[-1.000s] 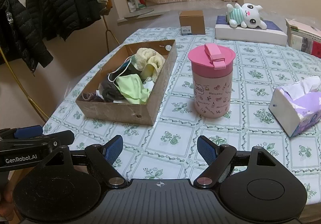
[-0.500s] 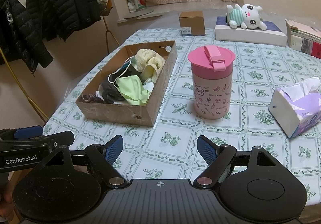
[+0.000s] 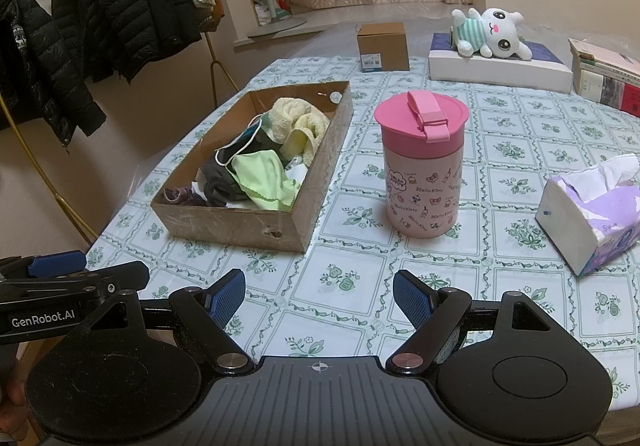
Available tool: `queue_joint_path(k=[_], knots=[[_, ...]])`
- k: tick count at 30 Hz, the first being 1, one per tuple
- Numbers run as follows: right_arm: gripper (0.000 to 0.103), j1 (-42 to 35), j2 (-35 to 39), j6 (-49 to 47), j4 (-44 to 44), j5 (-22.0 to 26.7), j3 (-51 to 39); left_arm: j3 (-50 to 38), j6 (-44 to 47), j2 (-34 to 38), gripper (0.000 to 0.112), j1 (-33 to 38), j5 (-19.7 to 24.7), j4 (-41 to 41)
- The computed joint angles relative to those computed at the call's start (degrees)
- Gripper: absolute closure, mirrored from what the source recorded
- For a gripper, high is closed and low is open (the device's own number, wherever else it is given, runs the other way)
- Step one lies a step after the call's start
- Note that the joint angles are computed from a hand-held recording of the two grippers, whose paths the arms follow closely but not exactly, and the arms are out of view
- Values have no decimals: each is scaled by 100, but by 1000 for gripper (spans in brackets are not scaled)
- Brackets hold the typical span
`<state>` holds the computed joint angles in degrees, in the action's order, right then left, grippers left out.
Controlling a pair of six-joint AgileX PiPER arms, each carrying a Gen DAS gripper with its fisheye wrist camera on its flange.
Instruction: Organize soft objects
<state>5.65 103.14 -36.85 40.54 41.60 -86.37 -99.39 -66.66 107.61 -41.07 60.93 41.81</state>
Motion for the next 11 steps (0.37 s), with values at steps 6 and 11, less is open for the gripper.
queue_joint_path(k=[6,11], knots=[[23,-10,7,-17,13,15,-5,5,-1,-4,25,-2,-8,2],[23,-2,2,12,2,3,-4,119,-185,-46,25,-3,-99,148]])
